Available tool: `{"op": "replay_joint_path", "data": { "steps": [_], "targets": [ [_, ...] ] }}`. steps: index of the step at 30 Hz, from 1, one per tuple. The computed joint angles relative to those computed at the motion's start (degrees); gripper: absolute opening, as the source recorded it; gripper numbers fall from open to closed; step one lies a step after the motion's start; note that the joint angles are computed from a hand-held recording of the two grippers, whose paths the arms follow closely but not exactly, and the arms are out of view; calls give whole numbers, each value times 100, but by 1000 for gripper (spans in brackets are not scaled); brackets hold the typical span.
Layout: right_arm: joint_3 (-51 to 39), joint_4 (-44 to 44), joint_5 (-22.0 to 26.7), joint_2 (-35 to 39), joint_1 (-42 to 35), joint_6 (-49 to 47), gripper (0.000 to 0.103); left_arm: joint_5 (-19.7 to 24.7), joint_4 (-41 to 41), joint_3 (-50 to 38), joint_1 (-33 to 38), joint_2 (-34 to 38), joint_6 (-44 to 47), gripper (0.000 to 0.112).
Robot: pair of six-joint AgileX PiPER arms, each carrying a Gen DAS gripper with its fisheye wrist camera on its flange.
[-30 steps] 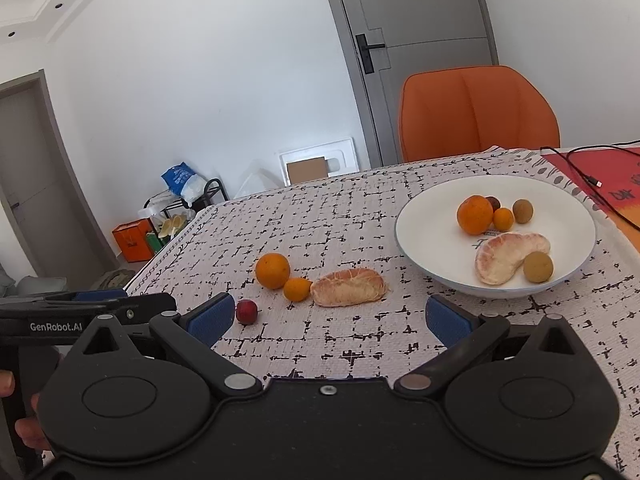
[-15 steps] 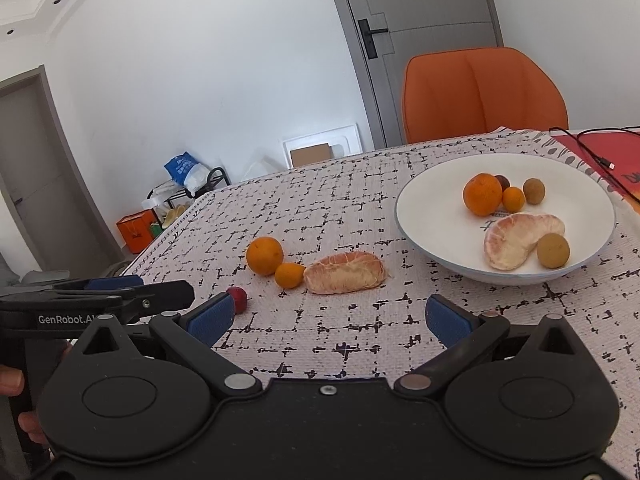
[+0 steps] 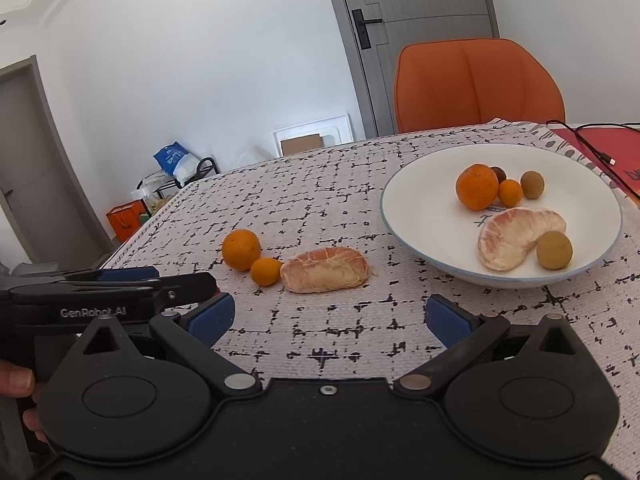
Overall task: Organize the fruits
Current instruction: 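Grasp the red plum with the left gripper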
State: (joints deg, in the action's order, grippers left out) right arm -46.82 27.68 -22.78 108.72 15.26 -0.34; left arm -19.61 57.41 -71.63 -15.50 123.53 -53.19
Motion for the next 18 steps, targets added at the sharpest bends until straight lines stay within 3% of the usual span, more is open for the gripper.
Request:
{"op": "replay_joint_path", "data": {
  "steps": [6, 9, 12, 15, 16, 18],
  "targets": [
    [-80, 87, 45, 90, -45, -175, 103, 174, 613, -364, -94, 284, -671, 71],
    [-134, -114, 135, 140, -110, 1, 103, 166, 1386, -577, -86, 429, -1485, 58],
    [-214, -224, 189, 209, -139, 40, 103, 161, 1174, -613, -101, 485, -1231, 48],
    [-367, -208, 293, 313, -158, -23, 103, 335, 662, -672, -152, 542, -740, 29],
    [-434, -226, 349, 349, -174, -5, 103, 330, 807, -713, -130, 556, -887, 22],
    [-567, -173, 458, 410, -184, -74, 103, 171, 1383, -777, -21, 564, -1532, 22]
  ]
}}
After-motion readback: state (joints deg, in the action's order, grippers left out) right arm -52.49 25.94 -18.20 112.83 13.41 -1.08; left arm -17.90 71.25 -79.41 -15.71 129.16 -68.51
